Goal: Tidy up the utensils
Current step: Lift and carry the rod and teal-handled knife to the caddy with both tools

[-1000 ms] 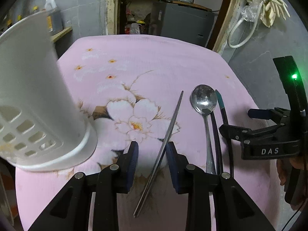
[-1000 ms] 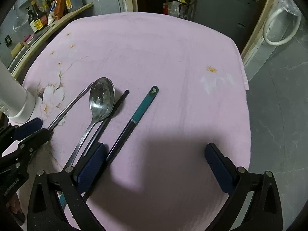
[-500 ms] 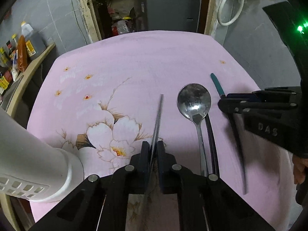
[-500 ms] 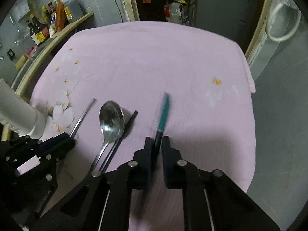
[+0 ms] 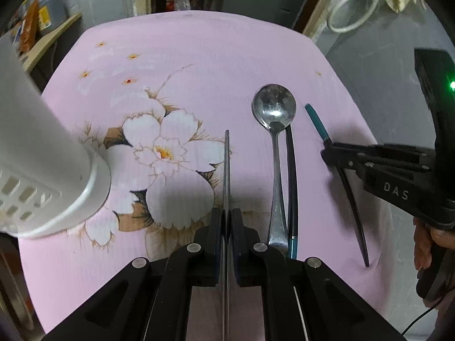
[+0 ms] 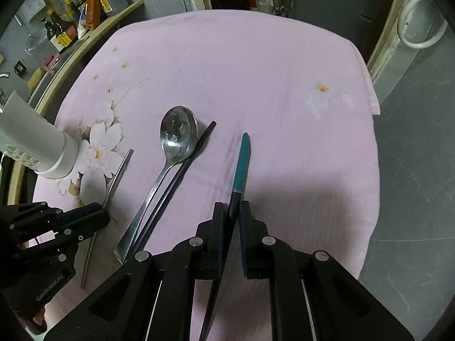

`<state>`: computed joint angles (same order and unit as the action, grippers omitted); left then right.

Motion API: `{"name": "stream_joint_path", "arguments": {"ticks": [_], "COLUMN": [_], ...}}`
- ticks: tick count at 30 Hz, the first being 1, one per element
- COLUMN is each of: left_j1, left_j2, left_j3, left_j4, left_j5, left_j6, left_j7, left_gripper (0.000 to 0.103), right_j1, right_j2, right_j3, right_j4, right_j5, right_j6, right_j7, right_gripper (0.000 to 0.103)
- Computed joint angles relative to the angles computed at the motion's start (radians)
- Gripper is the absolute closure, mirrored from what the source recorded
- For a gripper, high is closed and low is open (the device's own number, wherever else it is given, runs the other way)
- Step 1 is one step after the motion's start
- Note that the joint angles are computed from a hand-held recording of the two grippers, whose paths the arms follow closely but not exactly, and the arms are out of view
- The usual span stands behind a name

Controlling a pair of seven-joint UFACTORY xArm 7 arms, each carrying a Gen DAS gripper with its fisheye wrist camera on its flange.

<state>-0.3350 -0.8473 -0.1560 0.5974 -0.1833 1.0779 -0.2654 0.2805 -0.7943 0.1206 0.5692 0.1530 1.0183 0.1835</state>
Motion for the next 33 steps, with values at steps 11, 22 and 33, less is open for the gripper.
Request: {"name": "stream_joint_path", "arguments": {"ticks": [11,22,33], "left_j1": [-0.024,0.068,0.227], "left_j2": [-0.313,-0.605,-0.505], "left_j3": [0.031,0.114,0.310], "left_j4": [-0.116,-0.068,0.036], "left_j5": [-0.045,0.009,0.064], "left_j6": [-0.156,-0.136,-0.297], "left_j7": [0.012,0.034,0.199], "left_gripper": [0.097,0.097,0.097], "right_j1": [0.015,0.145,0.055], "right_j2": [-0.472,-0.349,0.198], "right_j3": [-0.037,0.069,0.328], "right_j4": [-0.139,-0.046,0.201], "right_j5": [0.134,0.167,0.089], "right_j6": [-0.140,-0.569,-1.202], "right_j7": [0.055,0.157,0.353], "right_gripper": [0.097,0.097,0.097]}}
